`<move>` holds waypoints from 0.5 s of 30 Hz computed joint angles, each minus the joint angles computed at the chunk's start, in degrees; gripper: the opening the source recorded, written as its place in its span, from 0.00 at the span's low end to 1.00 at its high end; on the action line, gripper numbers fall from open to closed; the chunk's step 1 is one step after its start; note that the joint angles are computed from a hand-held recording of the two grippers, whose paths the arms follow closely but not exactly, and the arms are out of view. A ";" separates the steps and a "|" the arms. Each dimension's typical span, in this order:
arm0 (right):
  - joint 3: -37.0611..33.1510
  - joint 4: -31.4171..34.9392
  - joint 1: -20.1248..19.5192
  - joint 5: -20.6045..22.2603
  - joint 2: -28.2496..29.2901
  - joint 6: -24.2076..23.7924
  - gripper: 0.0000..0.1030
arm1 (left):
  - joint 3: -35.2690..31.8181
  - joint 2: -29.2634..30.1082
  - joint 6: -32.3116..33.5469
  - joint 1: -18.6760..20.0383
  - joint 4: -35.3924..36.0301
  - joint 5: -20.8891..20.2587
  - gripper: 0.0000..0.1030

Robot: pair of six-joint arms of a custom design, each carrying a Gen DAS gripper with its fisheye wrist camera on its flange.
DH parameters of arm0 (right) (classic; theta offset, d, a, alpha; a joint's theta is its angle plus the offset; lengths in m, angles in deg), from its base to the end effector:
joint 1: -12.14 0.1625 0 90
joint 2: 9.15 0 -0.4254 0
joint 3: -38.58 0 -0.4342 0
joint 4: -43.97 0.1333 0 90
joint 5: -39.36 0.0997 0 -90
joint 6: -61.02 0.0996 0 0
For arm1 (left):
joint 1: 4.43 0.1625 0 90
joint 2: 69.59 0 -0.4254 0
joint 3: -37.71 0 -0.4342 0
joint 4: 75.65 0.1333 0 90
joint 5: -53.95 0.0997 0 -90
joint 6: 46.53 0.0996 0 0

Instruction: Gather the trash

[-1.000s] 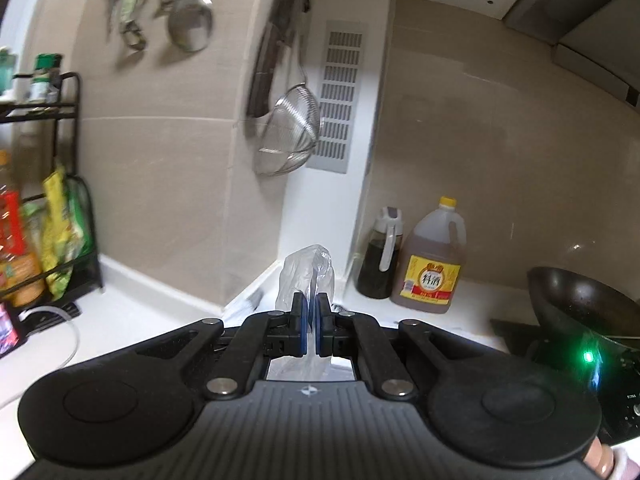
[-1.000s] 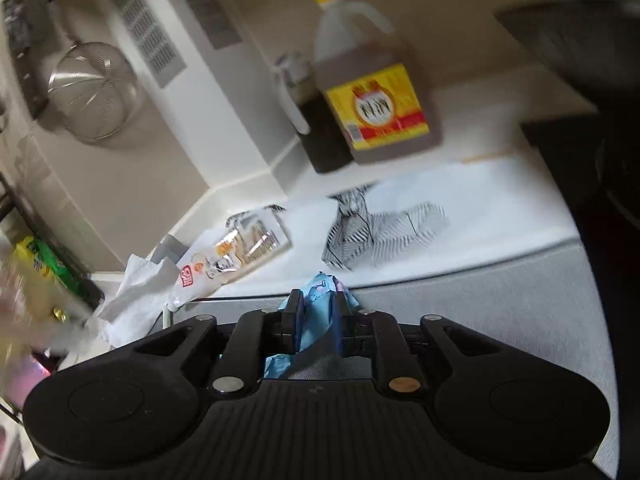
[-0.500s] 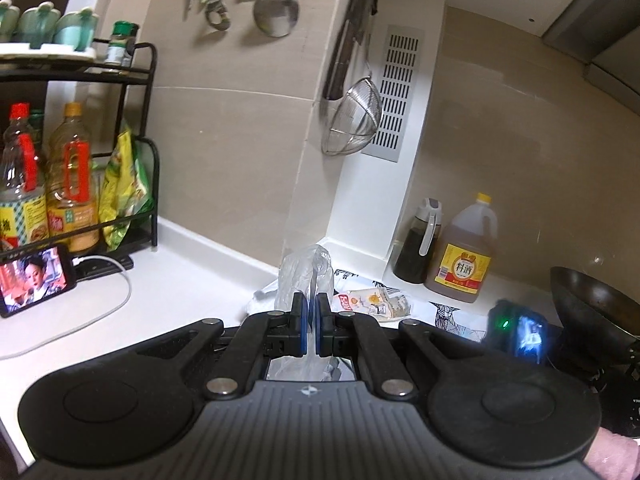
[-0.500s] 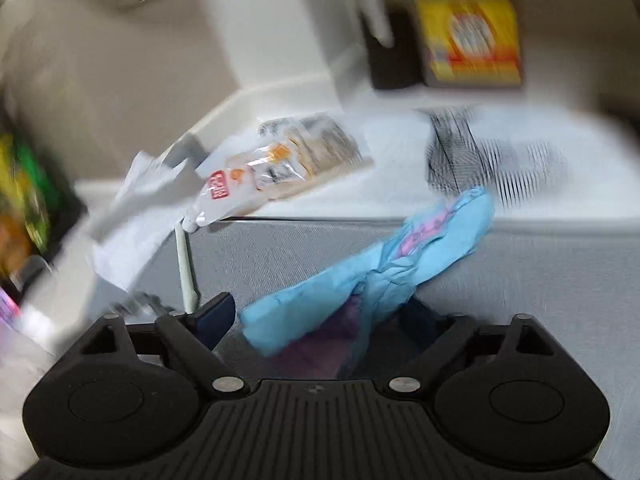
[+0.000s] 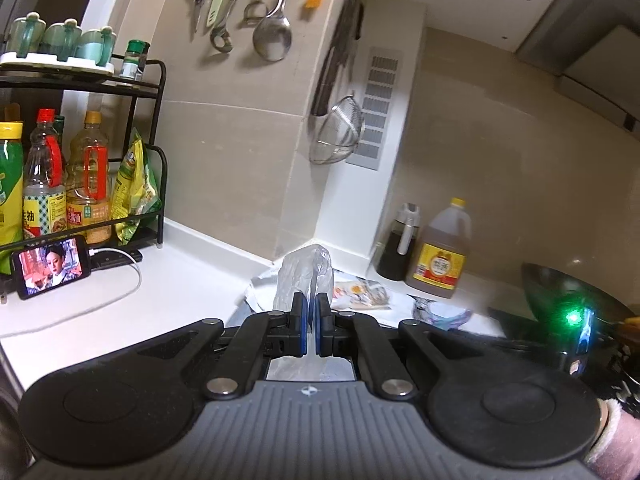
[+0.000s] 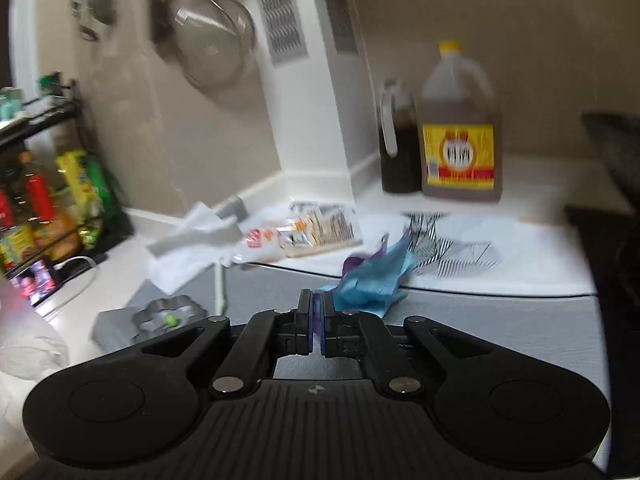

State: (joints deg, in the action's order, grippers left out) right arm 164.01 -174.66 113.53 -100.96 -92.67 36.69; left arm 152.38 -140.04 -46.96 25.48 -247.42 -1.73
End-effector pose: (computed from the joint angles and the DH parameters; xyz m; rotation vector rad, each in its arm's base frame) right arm 0.1425 -0.4205 0.3911 -0.1943 -1.8305 1.4898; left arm -0.4106 -0.4548 0.2561 1.0955 2.4793 -1.2110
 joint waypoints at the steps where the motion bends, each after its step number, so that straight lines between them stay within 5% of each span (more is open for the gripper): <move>1: 0.74 -1.97 0.98 -0.29 0.12 -2.86 0.03 | 0.86 -0.74 -0.31 -0.60 0.42 0.31 0.04; 4: 1.80 -6.01 2.02 -1.18 0.78 -8.56 0.03 | 2.94 -2.28 -1.30 -1.92 1.03 0.82 0.04; 8: 4.01 1.48 0.99 -2.22 -3.54 3.32 0.04 | 4.77 -3.85 -4.58 -2.96 2.68 1.32 0.04; 10: 4.60 -2.97 0.99 -2.84 -3.39 2.34 0.12 | 5.58 -4.49 -5.12 -3.30 3.04 1.55 0.04; 12: 4.62 -4.91 0.37 -3.18 -3.98 1.97 0.61 | 5.90 -4.85 -5.79 -3.37 3.70 1.54 0.04; 14: 3.80 -4.69 -0.91 -4.14 -4.44 4.38 0.77 | 6.07 -5.05 -6.38 -3.36 4.03 1.37 0.04; 15: 3.72 -1.20 -1.95 -3.40 -5.68 7.90 0.77 | 6.12 -5.01 -6.63 -3.34 4.04 1.39 0.04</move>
State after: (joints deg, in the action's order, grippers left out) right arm 167.73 -175.86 111.59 -104.35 -98.36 44.59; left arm 158.49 -145.05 -53.59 22.14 -243.38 -0.35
